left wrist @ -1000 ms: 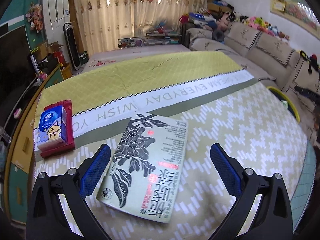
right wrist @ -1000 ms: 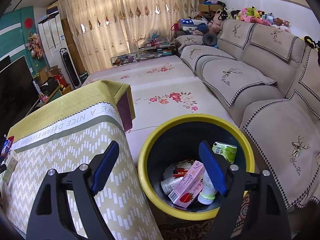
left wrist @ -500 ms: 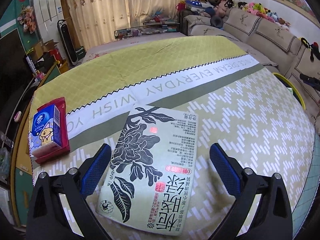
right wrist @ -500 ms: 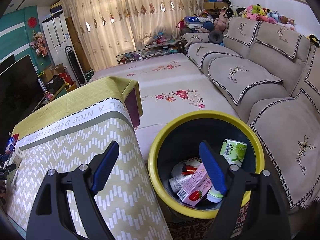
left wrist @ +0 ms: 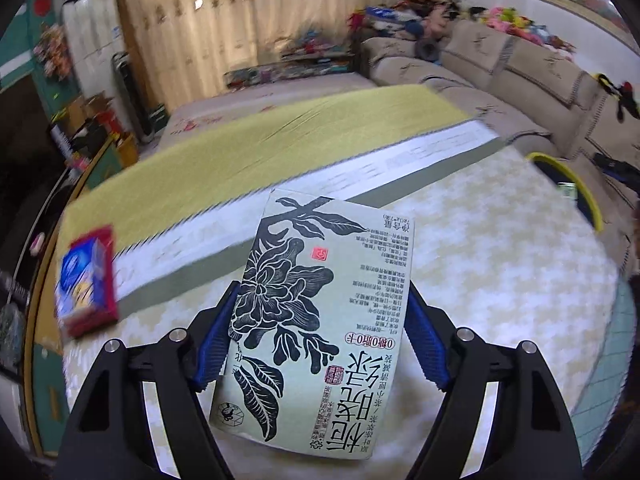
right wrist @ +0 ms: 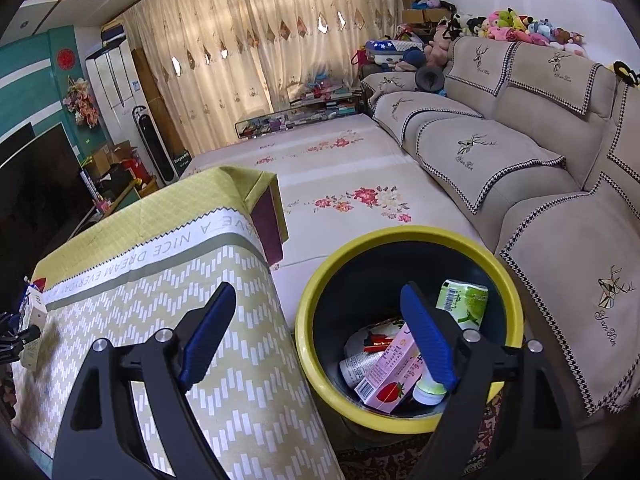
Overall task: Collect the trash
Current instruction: 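Carry the package with the left tool over the bin and release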
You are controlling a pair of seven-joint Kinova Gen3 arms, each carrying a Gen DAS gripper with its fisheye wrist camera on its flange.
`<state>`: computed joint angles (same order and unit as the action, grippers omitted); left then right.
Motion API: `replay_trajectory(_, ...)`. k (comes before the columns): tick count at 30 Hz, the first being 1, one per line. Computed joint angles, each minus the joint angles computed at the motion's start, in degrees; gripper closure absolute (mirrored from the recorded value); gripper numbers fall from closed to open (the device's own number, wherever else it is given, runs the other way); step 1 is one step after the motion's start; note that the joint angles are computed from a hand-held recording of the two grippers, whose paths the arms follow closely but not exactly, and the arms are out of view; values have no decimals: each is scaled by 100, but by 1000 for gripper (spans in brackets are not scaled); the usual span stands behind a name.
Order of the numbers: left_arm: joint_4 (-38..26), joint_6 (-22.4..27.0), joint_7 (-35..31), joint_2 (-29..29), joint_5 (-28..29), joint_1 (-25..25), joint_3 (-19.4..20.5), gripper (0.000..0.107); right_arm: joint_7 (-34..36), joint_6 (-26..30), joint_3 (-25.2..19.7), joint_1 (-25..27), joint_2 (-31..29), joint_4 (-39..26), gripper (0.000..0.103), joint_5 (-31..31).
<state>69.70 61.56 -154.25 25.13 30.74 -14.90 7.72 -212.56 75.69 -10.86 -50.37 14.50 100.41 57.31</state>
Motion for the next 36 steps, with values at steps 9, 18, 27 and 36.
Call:
replay_trajectory(9,79,488,6,-438,410,919,399,31,-771,1212,-274,-439,-272,330,22,10)
replay_trajectory(18,-588,485,1022,-17,-320,2911,666,31,-1786,2452,-800,-794,-673,769,20,-447)
replay_trajectory(27,-2562,833,2747,1442,-1538,4768,550,31,-2281,2548,-1053,-791,-841,1040,20,-823)
replay_trajectory(36,-1985,287,3110,1158,-1471,4392,558,16,-2102,2525,-1044,-818,-643,794,18,-588)
